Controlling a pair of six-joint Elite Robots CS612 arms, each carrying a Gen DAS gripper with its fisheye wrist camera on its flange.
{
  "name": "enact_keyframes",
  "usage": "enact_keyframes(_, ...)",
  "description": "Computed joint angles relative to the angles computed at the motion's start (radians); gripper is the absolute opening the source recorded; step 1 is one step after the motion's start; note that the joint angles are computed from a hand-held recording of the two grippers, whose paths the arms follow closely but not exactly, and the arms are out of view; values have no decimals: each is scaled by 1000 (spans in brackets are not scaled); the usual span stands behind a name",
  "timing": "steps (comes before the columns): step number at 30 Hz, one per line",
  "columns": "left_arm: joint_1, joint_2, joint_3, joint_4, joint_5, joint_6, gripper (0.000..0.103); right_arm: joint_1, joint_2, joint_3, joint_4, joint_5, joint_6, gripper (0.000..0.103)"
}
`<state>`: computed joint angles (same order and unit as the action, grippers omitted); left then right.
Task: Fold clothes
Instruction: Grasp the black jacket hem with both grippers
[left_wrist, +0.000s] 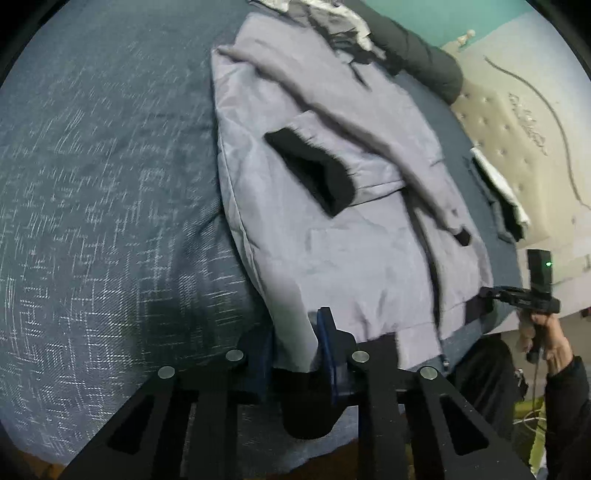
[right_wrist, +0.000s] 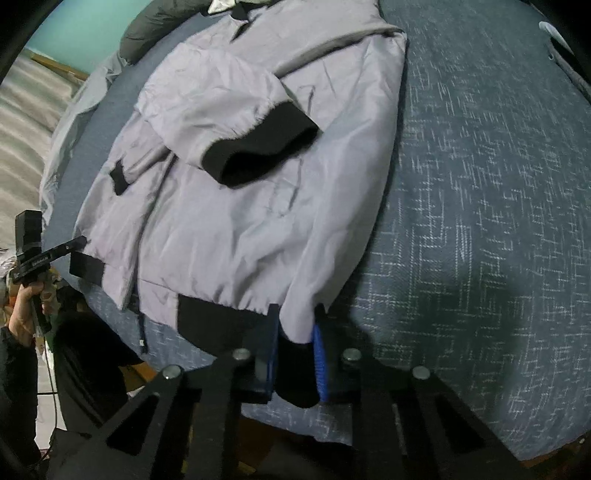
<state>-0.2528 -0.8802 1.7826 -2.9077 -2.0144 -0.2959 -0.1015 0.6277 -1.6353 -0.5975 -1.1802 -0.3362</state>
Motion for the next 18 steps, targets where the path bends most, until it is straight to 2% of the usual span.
enact_keyframes(6, -4, 11, -26, 81, 11, 18, 25, -6, 0, -5, 41, -10, 28, 20)
enact_keyframes(8, 2, 16, -25, 85, -12, 5, 33, -5, -2, 6, 40, -4, 38, 24)
enact_keyframes(13, 1, 28, -21, 64, -31, -9, 33, 1, 3, -13, 35, -11, 18, 24)
enact_keyframes(15, -5, 22, -21, 73, -8, 8, 29, 6, 4, -26, 30, -15, 4, 17)
enact_keyframes(16, -8, 17, -19, 74, 6, 17, 22, 7, 4, -34, 28, -15, -7, 14)
enact_keyframes(18, -11, 6, -11, 54, 13, 26, 17, 5, 3, -47, 30, -3, -19, 12)
